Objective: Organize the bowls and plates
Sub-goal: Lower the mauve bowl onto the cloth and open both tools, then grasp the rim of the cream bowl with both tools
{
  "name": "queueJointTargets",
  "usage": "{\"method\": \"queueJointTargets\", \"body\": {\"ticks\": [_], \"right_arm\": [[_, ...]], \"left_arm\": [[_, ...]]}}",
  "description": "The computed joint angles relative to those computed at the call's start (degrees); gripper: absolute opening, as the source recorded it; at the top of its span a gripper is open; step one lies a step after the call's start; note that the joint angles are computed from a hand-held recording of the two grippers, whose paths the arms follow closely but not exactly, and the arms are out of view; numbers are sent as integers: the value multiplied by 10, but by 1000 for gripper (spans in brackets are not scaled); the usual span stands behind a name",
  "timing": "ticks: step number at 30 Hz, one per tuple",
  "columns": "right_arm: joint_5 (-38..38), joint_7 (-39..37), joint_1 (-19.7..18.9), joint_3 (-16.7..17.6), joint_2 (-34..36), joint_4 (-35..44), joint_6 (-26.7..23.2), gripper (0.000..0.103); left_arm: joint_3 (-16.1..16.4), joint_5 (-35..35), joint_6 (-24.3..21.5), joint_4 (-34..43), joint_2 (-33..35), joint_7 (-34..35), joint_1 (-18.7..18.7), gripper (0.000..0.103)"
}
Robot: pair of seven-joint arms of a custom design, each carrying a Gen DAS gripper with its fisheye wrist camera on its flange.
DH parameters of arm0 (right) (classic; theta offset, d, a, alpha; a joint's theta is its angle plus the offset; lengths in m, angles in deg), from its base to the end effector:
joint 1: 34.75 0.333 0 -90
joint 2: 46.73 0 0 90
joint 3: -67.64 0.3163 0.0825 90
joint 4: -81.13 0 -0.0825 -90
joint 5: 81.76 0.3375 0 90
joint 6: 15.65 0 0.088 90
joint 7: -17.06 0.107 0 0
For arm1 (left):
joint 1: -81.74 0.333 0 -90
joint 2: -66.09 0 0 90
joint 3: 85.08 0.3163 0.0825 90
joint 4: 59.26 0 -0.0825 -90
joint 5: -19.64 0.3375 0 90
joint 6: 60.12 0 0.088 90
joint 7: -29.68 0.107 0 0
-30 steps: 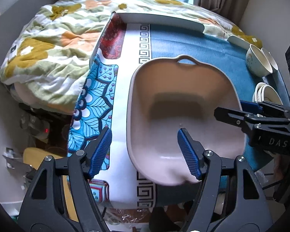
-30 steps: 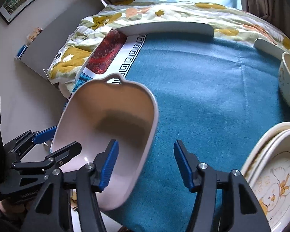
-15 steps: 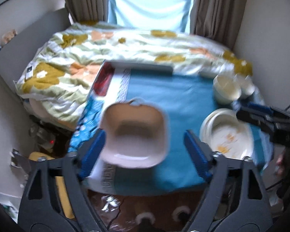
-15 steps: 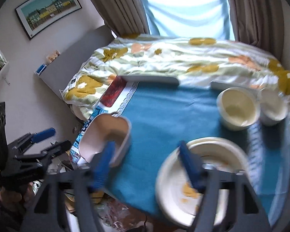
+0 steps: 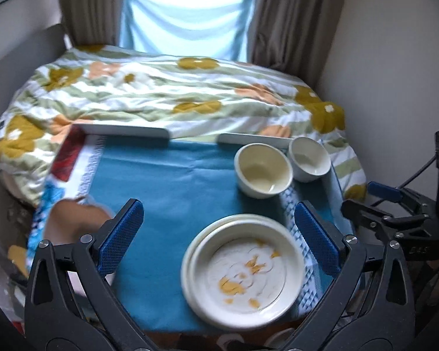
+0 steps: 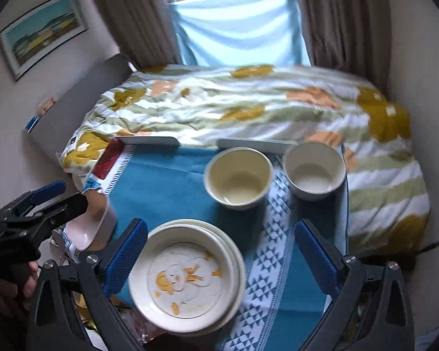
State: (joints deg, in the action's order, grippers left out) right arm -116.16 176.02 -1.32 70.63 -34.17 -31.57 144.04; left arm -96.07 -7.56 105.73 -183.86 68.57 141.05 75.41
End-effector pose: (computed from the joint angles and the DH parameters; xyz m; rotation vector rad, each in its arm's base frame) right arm 0.4696 0.3758 0.4518 -1.7023 1.8256 -0.3590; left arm 0.5303 -0.1357 0.4744 -1.6557 2.1336 -0.9148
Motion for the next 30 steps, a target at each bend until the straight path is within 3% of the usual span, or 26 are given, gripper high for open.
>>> {"method": "queueJointTargets", "body": {"ticks": [2,6,9,12,18,21,23,25,28,30], "right_arm": [[39,-25,-18,6,5,-8,6,100],[128,-72,-45,14,35,0,7,98],[189,-113,-62,20,64,15,20,84],[245,-165,-75,27,104,57,2,66],[326,-229,-87,31,186,144,-22,53],[352,-250,-91,32,212,172,-31,40],[365,-261,-92,33,224,185,-40,32],[375,-271,-93,32,232,193,-42,20],[382,-277,-89,27,235,194,-38,18],[382,-278,-85,23,237,200,-42,18]], "left_arm": [[0,37,-7,34,36,-24,-6,103],[-7,92,-62,134,128,-59,-5,103],[-11,124,-118,220,201,-82,-3,101],[-16,149,-175,306,270,-95,-3,87],[-24,175,-274,458,386,-96,-4,65],[-22,188,-309,517,427,-97,-13,50],[-23,191,-328,540,443,-96,-13,45],[-23,193,-346,564,459,-96,-14,27],[-33,182,-362,583,473,-82,-8,14],[-26,192,-359,584,472,-81,-17,14]]}}
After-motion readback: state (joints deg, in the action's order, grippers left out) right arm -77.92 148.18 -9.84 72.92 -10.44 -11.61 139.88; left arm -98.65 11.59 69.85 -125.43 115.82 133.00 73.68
